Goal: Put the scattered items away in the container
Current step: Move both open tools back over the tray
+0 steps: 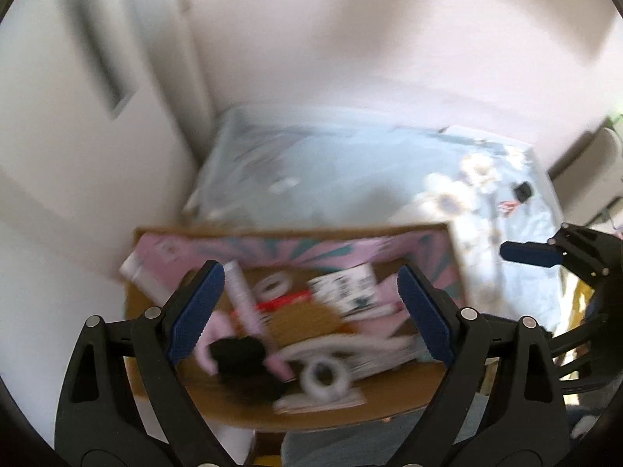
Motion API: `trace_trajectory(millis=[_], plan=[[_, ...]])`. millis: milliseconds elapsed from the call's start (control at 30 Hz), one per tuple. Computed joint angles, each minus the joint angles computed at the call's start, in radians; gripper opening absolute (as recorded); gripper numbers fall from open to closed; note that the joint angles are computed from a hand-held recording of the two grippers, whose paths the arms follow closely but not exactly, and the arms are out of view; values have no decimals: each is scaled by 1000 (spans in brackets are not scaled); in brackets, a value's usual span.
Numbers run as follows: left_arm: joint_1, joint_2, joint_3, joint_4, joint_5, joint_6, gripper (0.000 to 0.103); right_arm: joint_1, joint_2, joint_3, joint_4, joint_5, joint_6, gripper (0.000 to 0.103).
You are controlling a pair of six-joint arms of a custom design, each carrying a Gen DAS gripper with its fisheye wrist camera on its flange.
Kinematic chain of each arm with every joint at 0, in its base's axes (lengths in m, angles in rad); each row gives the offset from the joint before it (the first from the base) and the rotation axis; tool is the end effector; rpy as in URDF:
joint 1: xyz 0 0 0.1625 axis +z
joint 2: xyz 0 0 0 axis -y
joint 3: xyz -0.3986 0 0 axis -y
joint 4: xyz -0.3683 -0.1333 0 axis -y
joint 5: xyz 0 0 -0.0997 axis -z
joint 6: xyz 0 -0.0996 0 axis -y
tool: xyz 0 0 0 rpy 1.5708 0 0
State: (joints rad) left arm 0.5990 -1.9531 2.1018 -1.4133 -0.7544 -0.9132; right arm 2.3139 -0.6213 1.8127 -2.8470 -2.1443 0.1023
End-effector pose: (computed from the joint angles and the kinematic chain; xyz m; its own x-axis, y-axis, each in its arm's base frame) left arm -0.1235 -0.3336 0.3827 -0.7484 -0.0041 -0.6632 0.3193 0.8743 -0.3657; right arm 0.4419 -0.3639 -0.0225 -0.7151 -0.4568 0.5292 -0.6043 0.7845 -0.1395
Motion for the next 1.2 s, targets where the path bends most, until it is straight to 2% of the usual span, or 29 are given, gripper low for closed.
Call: trace_trajectory(millis=[200,367,467,600,667,733,867,933,1100,1200], plan=[[-49,174,5,-239,-13,164,90,-14,-155,166,-38,-96,58,60],[-54,355,-10,-475,-83,341,90,-45,-323,320,-49,-188,79,60],[-40,492,-37,-606,-117,454,90,-78,-428,403,-61,-233,15,60],[-16,677,-79,-749,-122,562,90,-159,-527,496,-153,-250,-156,60],[-4,761,-93,-833,-120,606,90,-221,-571,536,-214,-235,-267,60],[14,844,-117,-890,-126,645,90,-301,-609,568,-277,-178,-379,60],[40,978,-156,-944,-115,711,90,-440,-622,593,-358,-49,-564,60],[58,1029,-165,-976,-121,754,87,-489,-605,589,-373,-10,-660,60],[114,1106,-205,-971,-157,804,65,-599,-589,576,-350,115,-818,60],[137,1119,-220,-973,-179,815,63,-642,-581,560,-321,163,-863,60]])
